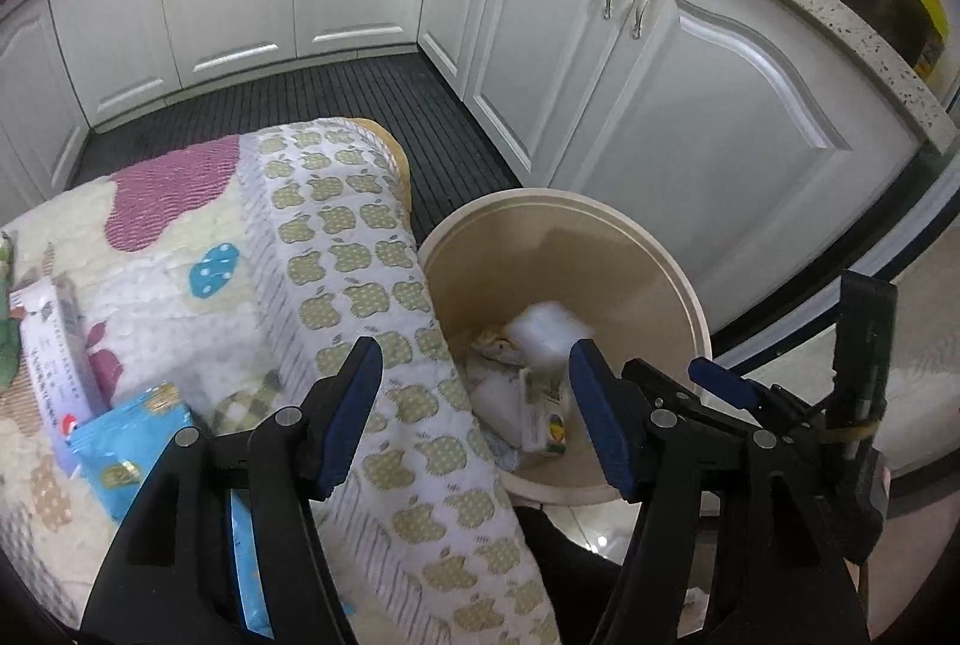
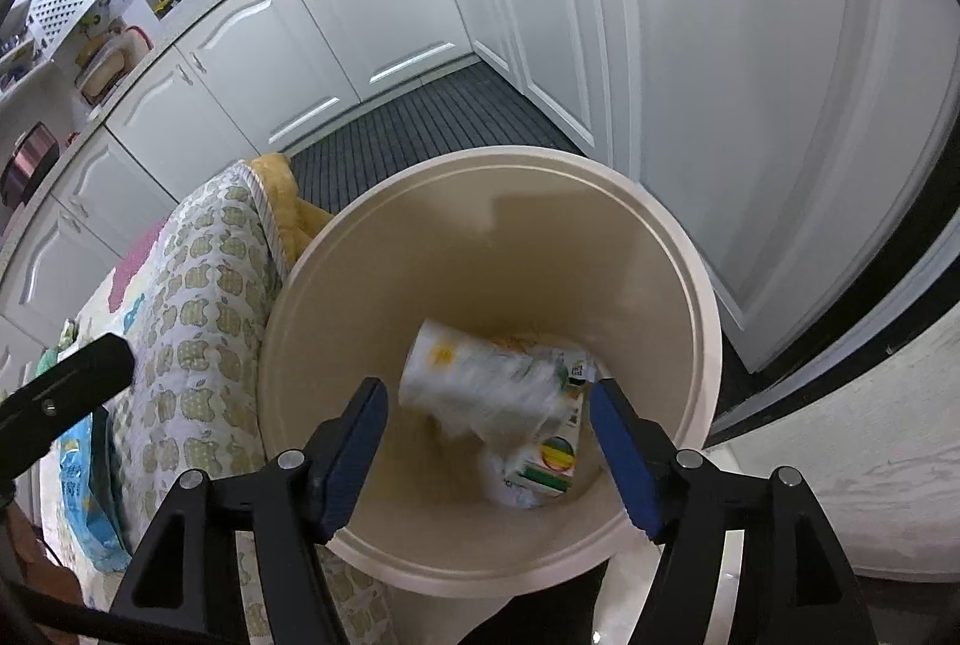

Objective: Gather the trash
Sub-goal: 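Open the left tool to drop the milk carton while the right tool drops the medicine box, then reach the left tool to the white medicine box while the right tool reaches the blue snack bag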

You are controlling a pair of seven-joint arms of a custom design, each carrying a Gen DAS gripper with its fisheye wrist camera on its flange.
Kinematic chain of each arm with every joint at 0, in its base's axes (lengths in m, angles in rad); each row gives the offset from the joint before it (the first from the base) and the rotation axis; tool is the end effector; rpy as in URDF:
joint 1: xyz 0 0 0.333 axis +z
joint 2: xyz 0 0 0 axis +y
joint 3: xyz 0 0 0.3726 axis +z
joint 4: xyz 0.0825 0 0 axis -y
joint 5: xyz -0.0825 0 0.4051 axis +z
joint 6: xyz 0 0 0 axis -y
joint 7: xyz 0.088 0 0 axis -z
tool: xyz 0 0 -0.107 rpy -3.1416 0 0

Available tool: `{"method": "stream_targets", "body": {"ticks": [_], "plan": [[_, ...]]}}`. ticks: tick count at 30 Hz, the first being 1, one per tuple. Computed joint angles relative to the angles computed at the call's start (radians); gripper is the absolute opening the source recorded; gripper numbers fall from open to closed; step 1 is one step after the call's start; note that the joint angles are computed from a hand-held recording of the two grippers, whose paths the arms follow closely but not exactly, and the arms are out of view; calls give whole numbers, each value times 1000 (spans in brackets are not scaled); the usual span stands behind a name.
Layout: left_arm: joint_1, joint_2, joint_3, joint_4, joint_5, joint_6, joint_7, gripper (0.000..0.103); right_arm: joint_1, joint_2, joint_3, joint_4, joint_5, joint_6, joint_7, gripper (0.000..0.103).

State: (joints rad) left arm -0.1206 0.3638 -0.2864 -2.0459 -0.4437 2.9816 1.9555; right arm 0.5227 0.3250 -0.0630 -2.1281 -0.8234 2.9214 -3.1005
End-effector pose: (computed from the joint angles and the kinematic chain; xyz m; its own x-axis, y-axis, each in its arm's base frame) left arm 0.6309 -0.2227 0.3647 -0.3673 -0.9112 0.1866 -0.8058 0.2115 -0.5531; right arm 0.5429 0.3222 0.3303 -0.2933 -0.9205 -0.2583 -0.7945 0.3850 -0.4697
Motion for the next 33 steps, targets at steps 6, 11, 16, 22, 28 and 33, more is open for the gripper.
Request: {"method": "stream_targets", "body": {"ticks": [6, 11, 16, 22, 28, 33], "plan": [[29, -51, -17, -59, -24, 23, 39, 64, 13, -22, 10, -1, -16, -26, 2, 68], [72, -100, -36, -111, -88, 38, 93, 64, 18, -42, 34, 3, -35, -48, 6, 69], [110, -144, -36, -155, -171, 55, 159, 64, 23, -53, 56, 19, -48, -62, 4, 71], [134, -187, 20, -213, -210, 99, 186, 64, 34, -53, 77, 49, -49, -52, 5, 74], [179, -207, 89, -253, -203, 107, 157, 64, 45, -12, 117, 117, 35, -40, -127, 77], [216, -203, 129, -253, -195, 74, 123, 64, 62, 57, 152, 208, 150, -32, -301, 81]]}}
